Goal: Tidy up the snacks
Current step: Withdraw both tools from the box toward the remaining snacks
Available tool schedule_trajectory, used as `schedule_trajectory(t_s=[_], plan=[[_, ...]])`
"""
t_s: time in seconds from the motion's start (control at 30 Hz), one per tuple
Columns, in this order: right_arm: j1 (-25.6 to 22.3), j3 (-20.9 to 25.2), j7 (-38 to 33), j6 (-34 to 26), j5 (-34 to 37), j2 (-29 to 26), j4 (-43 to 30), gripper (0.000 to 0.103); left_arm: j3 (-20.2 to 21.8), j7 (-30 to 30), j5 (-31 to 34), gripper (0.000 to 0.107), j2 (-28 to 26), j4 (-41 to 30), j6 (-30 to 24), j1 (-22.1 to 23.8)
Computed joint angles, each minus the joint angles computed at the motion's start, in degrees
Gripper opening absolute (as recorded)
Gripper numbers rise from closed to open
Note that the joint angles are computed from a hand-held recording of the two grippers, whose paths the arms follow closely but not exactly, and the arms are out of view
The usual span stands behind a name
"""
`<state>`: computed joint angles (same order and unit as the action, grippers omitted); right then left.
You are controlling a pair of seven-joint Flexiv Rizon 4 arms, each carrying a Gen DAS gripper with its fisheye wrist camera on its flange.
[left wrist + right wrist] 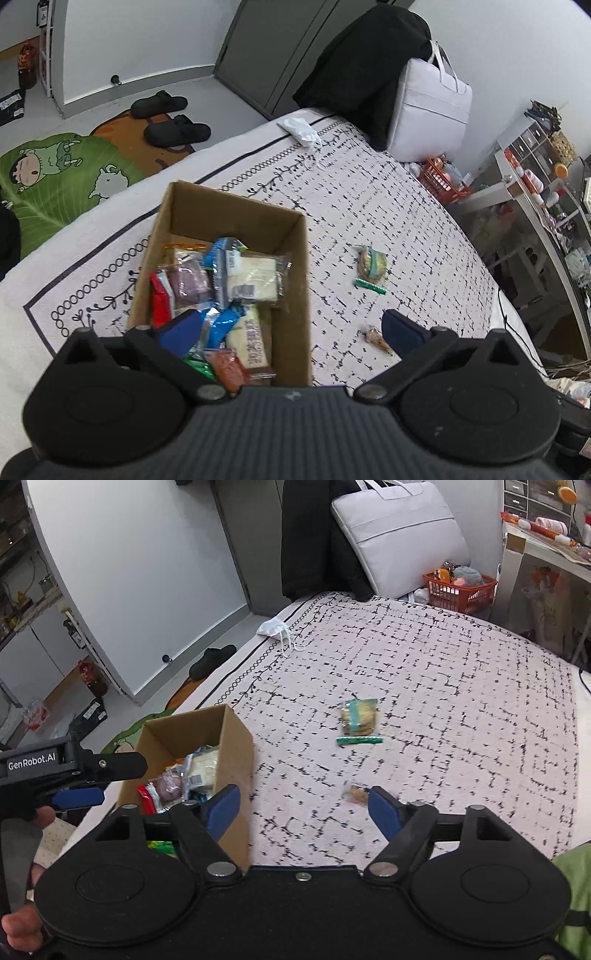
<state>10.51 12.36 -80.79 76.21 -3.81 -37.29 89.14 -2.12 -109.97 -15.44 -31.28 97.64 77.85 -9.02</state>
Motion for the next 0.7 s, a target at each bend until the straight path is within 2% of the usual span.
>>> schedule_trajectory(t_s=[0.13, 0.4, 0.7], plan=[[-1.7, 0.9, -2.1, -0.8, 0.5, -0.3, -0.4, 0.082, -0.3, -0.3, -0.1, 0.103, -0.6, -1.2, -1.1, -0.4], [-4.1, 2.7, -6.1, -2.1, 3.2, -1.6, -1.5, 0.082, 3.0, -4.0, 3.8, 0.103, -2.5, -5.7, -5.5, -3.8], [-4.5, 3.5, -9.2, -2.9, 4.8, -4.0, -3.2, 0.082, 4.4, -7.1, 7.9, 0.103, -4.9, -10.3, -7.0, -5.7]])
